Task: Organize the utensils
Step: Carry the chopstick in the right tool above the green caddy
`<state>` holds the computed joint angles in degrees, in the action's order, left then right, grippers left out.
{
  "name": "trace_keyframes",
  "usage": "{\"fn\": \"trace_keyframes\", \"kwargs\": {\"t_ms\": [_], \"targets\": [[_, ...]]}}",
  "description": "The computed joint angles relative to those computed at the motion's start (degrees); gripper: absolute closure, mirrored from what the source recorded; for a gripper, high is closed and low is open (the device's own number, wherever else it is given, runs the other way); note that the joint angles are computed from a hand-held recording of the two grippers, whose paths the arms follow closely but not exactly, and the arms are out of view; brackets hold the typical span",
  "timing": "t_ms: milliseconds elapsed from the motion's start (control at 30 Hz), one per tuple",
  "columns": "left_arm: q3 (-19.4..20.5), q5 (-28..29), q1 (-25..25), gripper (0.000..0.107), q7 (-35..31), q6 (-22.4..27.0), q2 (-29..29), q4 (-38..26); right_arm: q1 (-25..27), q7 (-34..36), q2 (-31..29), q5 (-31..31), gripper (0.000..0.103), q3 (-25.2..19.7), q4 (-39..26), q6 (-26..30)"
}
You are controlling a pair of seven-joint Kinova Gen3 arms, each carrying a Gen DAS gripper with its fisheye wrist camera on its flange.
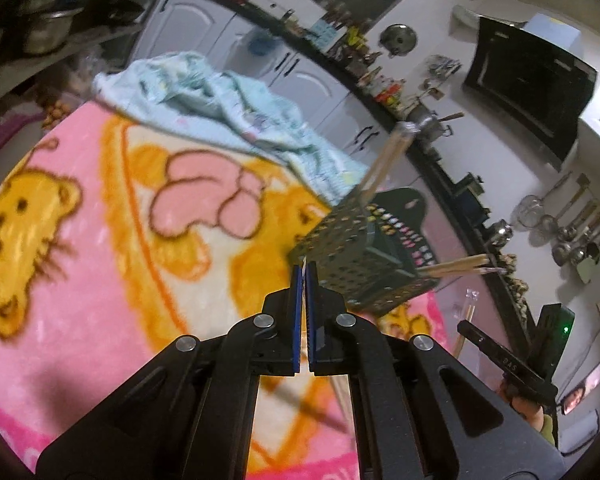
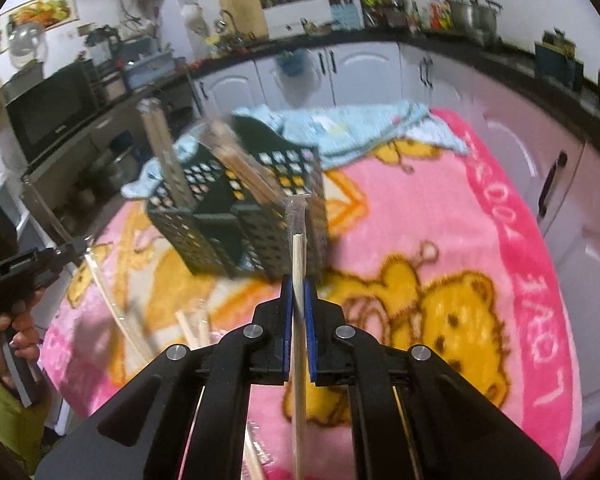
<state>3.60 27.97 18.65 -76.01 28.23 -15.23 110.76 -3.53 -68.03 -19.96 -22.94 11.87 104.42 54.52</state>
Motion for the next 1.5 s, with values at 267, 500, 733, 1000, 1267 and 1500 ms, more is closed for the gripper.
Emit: {"fn": "trace_keyframes", "kwargs": {"t_ms": [267, 500, 733, 1000, 1267, 1500], "targets": [[0.8, 0.4, 2.5, 0.107, -1.4, -0.9, -1.1, -2.6, -2.4, -0.5, -5.1, 1.3, 0.097, -1.7, -0.7, -1.9], [2.7, -1.3, 3.4, 0.107, -0.5, -1.8, -1.0, -5.4, -4.7, -2.4, -8.3, 3.6, 0.097, -2.5, -0.5, -4.7], [3.9, -2.9, 4.6, 0.107, -0.4, -2.0, 0.2, -8.7, -7.2, -3.8, -10.2, 4.8, 0.097, -1.6, -0.7, -6.3], [4.4, -3.5, 5.9, 0.107, -1.8, -1.8, 1.9, -13.0, -9.0, -5.6, -12.0, 5.9, 0.097, -1.8, -1.1, -7.9], [5.3, -3.6, 6.1, 0.107, -3.4, -0.8, 4.3, -18.8, -10.8, -6.9, -12.5, 6.6, 0.097, -1.7, -2.3, -9.3], [7.5, -6.9, 4.7, 0.107, -2.5, -0.4, 6.3, -24.9, -12.2, -7.5, -11.9, 6.9, 0.097, -2.1, -4.2, -10.5]]}}
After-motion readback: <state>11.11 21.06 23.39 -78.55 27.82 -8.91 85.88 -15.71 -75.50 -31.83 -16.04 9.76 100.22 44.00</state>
